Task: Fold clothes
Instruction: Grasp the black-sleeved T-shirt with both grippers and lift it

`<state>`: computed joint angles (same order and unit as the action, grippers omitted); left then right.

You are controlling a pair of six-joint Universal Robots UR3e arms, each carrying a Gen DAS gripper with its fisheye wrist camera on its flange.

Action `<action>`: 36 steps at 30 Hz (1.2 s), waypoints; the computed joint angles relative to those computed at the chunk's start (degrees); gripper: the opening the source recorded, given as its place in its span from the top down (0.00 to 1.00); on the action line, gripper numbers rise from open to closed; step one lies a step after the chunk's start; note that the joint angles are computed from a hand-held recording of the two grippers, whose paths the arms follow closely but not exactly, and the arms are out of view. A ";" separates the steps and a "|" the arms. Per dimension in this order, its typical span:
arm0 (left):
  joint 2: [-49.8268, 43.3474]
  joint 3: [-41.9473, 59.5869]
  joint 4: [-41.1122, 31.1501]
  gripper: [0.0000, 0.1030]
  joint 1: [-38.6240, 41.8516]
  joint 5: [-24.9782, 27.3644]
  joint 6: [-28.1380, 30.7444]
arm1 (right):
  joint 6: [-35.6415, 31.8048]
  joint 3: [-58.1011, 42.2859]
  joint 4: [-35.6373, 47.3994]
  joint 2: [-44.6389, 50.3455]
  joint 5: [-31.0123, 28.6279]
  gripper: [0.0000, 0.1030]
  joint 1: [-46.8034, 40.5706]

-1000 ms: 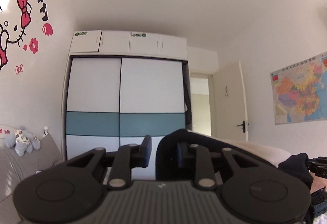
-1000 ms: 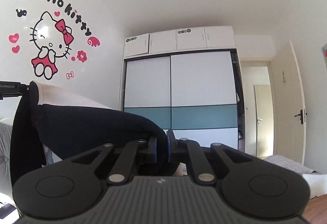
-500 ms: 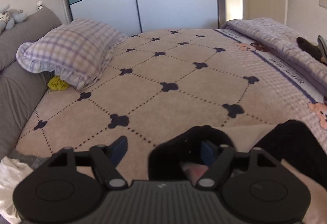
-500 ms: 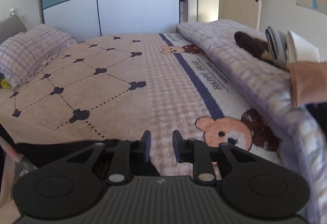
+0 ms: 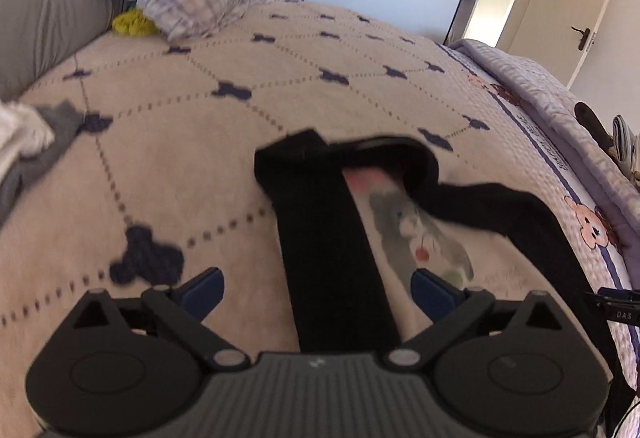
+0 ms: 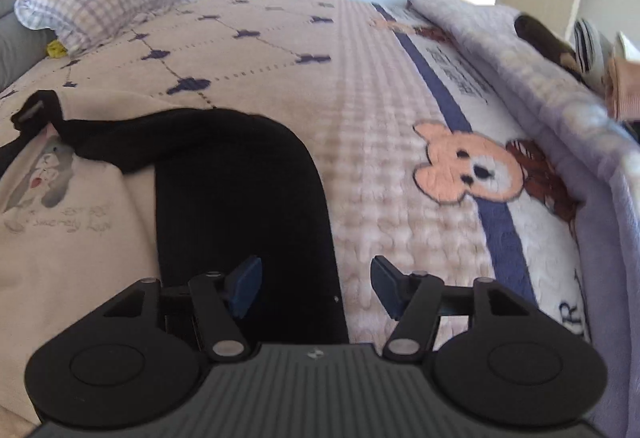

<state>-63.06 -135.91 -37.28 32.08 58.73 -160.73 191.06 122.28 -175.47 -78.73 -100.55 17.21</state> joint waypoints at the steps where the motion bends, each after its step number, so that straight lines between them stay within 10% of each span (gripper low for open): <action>1: 1.84 -2.45 -1.32 0.03 0.82 -0.48 0.58 | -0.45 1.43 -1.93 0.28 0.96 0.46 -0.41; 2: 2.07 -4.33 -0.60 0.03 0.40 0.09 0.04 | -1.25 2.58 -2.81 0.06 1.87 0.51 -0.75; 4: 1.33 -7.10 2.46 0.10 -0.82 0.23 -0.37 | -2.75 2.57 -3.58 0.02 0.56 0.92 0.73; 6: -0.01 -8.02 6.24 0.69 -2.08 1.41 -0.66 | -4.09 1.53 -4.25 -0.49 -3.24 0.92 3.24; 7: -0.05 -7.21 5.86 0.79 -2.23 2.21 -1.29 | -4.52 1.22 -5.00 -1.00 -5.91 0.92 4.83; 13: 8.57 -2.92 -3.05 0.89 5.31 -0.43 3.67 | -8.84 1.04 -6.68 -7.73 -14.83 0.92 5.56; 18: 8.02 3.51 -5.56 0.89 11.42 -2.29 7.14 | -11.93 3.14 -7.80 -14.40 -10.47 0.92 -1.82; 26: -33.16 40.47 13.77 0.87 -5.51 21.81 -4.00 | -12.72 -24.32 -1.13 2.06 -12.77 0.92 -10.69; 30: -41.12 48.95 14.34 0.52 -14.76 37.21 -6.41 | -3.23 -41.40 9.80 15.58 -29.28 0.78 -8.10; 32: -38.49 41.31 21.55 0.25 -14.52 36.40 -6.92 | -4.32 -36.88 8.75 14.63 -26.18 0.59 -7.23; 36: -29.99 29.05 20.76 0.20 -10.33 32.85 -8.41 | -10.19 -15.41 -0.64 5.78 -11.59 0.44 -7.08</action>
<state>-93.05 -106.86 -16.52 21.75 91.58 -169.14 180.87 106.87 -176.12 -72.95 -112.14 10.13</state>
